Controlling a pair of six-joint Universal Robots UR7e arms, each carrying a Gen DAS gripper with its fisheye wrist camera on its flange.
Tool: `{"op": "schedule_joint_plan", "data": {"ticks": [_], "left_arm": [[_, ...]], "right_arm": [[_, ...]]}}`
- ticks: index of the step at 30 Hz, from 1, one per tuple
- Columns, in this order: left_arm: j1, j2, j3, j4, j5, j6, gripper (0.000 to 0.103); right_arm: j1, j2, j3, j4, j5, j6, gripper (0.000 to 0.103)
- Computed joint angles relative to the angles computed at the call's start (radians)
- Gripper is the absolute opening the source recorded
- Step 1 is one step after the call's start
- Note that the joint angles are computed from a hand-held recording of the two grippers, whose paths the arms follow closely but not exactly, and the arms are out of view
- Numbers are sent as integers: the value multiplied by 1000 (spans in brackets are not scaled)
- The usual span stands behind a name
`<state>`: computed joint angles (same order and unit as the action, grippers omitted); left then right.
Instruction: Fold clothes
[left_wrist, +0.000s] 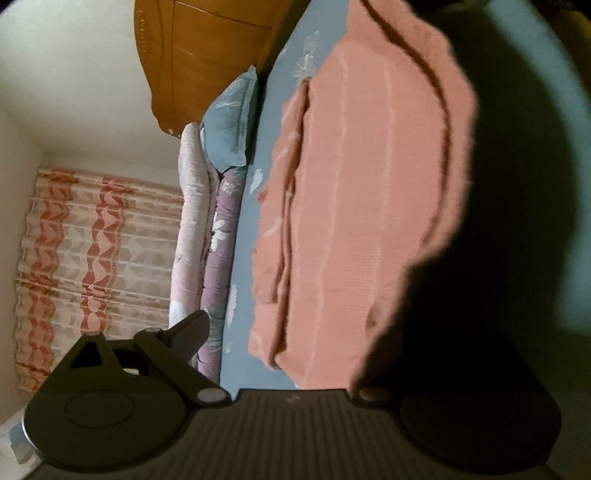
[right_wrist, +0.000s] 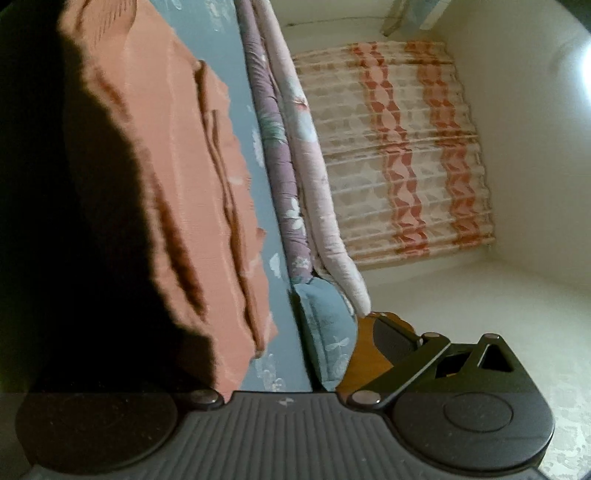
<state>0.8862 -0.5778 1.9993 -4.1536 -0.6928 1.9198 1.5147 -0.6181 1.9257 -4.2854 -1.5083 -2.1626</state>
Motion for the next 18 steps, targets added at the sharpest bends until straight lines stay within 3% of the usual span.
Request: {"op": "schedule_joint_plan", "data": {"ticks": [9,12,13,15,18], "left_arm": [[24,-3,-102,108,17,-43,95],[23,-12,-117,195,50,-132,86],[21,-23,-108,244,65,-181,77],[16,-61,-75,387,91,-309,70],[15,-89,-45,488,111,-402,64]], "right_arm": [[27,2,-87,79,-63,35,103],[39,-6,-105,131,-102,51,103],[44,-11,-105,153,-120,60,103],[54,-35,-85,221,-172,89,103],[60,-58,-55,282,-224,103,101]]}}
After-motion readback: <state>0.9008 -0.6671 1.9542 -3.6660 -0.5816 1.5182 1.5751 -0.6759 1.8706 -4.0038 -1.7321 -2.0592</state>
